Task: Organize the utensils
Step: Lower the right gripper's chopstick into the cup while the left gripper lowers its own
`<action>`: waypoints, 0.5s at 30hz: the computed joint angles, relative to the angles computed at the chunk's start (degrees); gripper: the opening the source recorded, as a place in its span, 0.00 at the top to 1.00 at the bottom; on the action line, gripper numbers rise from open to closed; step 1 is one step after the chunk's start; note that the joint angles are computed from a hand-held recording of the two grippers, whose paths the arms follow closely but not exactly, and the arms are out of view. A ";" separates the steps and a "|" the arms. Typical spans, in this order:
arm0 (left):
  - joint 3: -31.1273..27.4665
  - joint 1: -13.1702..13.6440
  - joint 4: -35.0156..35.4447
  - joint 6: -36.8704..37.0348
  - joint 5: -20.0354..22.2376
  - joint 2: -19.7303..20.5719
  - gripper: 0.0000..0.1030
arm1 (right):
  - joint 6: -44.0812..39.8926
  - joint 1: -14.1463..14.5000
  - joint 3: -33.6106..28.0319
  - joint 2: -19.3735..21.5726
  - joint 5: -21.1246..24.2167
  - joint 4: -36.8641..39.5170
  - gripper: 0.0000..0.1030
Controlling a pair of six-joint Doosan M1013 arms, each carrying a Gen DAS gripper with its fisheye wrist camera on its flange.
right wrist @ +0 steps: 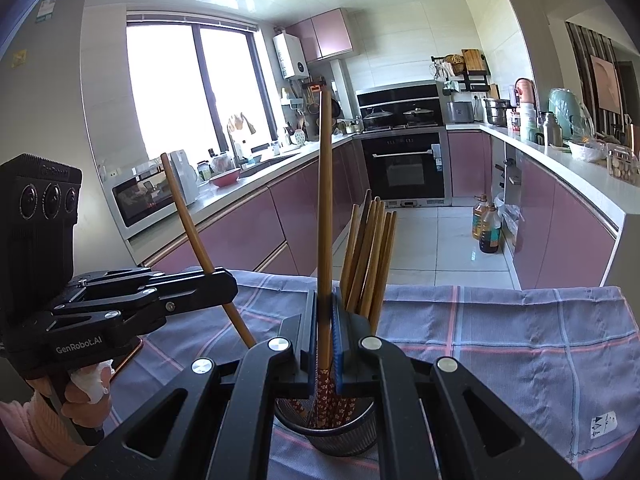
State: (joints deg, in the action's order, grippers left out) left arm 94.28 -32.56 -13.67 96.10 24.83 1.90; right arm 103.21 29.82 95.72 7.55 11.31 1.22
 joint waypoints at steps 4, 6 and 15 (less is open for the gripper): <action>-0.17 -0.06 0.50 -0.40 0.21 0.22 0.93 | -0.26 -0.03 0.04 0.09 0.10 0.34 0.95; -0.28 -0.01 0.52 -0.47 0.37 0.35 0.93 | -0.55 -0.04 0.01 0.17 0.29 0.63 0.95; -0.78 -0.07 1.67 -0.96 1.40 1.00 0.93 | -1.56 -0.06 0.00 0.37 0.58 1.96 0.95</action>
